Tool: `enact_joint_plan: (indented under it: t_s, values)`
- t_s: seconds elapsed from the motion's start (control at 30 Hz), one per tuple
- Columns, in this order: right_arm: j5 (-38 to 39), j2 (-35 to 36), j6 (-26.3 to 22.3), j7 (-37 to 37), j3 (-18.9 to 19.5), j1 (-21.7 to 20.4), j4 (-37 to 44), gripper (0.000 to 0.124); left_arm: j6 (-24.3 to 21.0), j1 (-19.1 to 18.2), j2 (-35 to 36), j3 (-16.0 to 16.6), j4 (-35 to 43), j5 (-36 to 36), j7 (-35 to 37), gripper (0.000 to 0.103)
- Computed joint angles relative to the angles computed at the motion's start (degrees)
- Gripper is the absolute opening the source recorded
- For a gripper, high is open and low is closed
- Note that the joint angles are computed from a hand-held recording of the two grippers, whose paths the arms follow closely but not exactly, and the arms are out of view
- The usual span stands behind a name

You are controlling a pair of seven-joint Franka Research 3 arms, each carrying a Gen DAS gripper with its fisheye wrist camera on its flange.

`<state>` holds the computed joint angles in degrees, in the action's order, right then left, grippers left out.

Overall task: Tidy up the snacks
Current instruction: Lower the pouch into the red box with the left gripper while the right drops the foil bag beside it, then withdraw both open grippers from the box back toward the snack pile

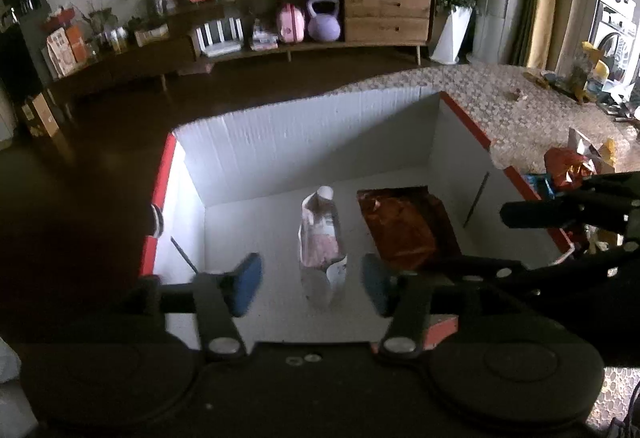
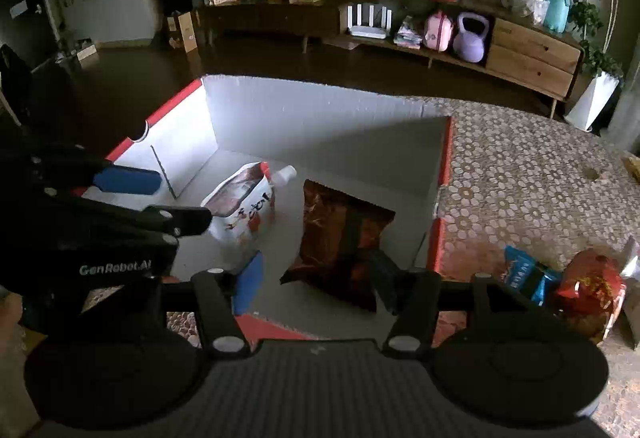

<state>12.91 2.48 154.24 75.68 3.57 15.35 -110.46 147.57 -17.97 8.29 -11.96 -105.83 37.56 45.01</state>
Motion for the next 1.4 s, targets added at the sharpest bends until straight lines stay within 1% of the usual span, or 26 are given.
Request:
enact_joint_plan:
  t_s: [0.13, 0.27, 0.37, 0.43, 0.5, 0.53, 0.63, 0.77, 0.83, 0.87, 0.97, 1.07, 1.17, 1.2, 1.23, 1.4]
  values:
    - [0.6, -2.8, 1.3, 0.0, -0.1, -0.2, -2.4, 0.063, 1.2, -0.1, -1.9, -0.2, -1.5, 0.5, -1.0, 0.058]
    - [0.7, -5.9, 2.2, 0.2, -0.3, -0.7, -4.9, 0.064, 1.6, -0.3, -3.7, -0.7, -2.6, 2.1, -2.8, 0.065]
    - [1.3, -8.5, 3.0, 0.0, -0.3, -0.9, -6.9, 0.065, 2.2, -0.3, -5.0, -1.3, -3.3, 3.0, -4.0, 0.066]
    - [2.5, -10.3, 3.4, -0.8, -0.6, -1.0, -8.2, 0.068, 2.9, -0.5, -6.1, -1.6, -3.9, 4.6, -5.6, 0.068]
    - [3.7, -12.1, 3.9, -1.6, -0.8, -1.0, -9.6, 0.068, 3.6, -0.6, -7.0, -2.0, -4.5, 7.1, -7.7, 0.072]
    - [4.3, -13.2, 4.2, -2.2, -1.0, -1.0, -10.5, 0.068, 4.2, -0.6, -7.4, -2.2, -4.8, 7.9, -8.4, 0.072]
    - [5.1, -16.1, 5.1, -2.7, -1.1, -1.3, -13.0, 0.070, 5.2, -0.8, -8.2, -3.0, -5.1, 8.9, -9.5, 0.073]
    - [6.5, -19.7, 6.3, -3.2, -1.6, -1.5, -15.8, 0.076, 6.1, -1.2, -8.9, -3.9, -5.1, 10.8, -11.3, 0.081]
    - [7.4, -21.4, 6.8, -3.6, -2.1, -1.4, -17.1, 0.077, 6.3, -1.6, -9.2, -4.4, -5.2, 12.3, -12.6, 0.081]
    - [8.0, -22.4, 6.9, -3.9, -2.4, -1.4, -17.9, 0.077, 6.4, -1.7, -9.3, -4.6, -5.1, 13.1, -13.6, 0.082]
    - [9.5, -24.8, 7.3, -4.6, -3.4, -1.3, -19.7, 0.083, 6.4, -2.3, -9.3, -5.2, -4.8, 14.6, -15.4, 0.085]
    - [11.2, -27.3, 8.2, -6.3, -4.6, -0.9, -22.0, 0.084, 6.5, -2.9, -9.0, -5.6, -4.5, 16.2, -17.2, 0.088]
    - [12.6, -30.2, 8.8, -8.8, -6.1, -0.7, -24.8, 0.086, 6.8, -3.7, -8.1, -5.8, -3.8, 16.3, -17.5, 0.090]
    - [13.1, -31.1, 9.0, -9.1, -6.4, -0.8, -25.7, 0.091, 6.9, -4.1, -7.7, -5.9, -3.6, 16.4, -17.7, 0.092]
    - [13.5, -32.3, 9.2, -9.5, -6.8, -1.0, -26.9, 0.094, 7.0, -4.4, -7.6, -5.9, -3.6, 16.5, -17.8, 0.093]
    - [13.8, -35.7, 9.5, -10.0, -7.5, -3.5, -31.2, 0.094, 7.4, -6.3, -5.7, -5.9, -2.5, 16.8, -16.9, 0.102]
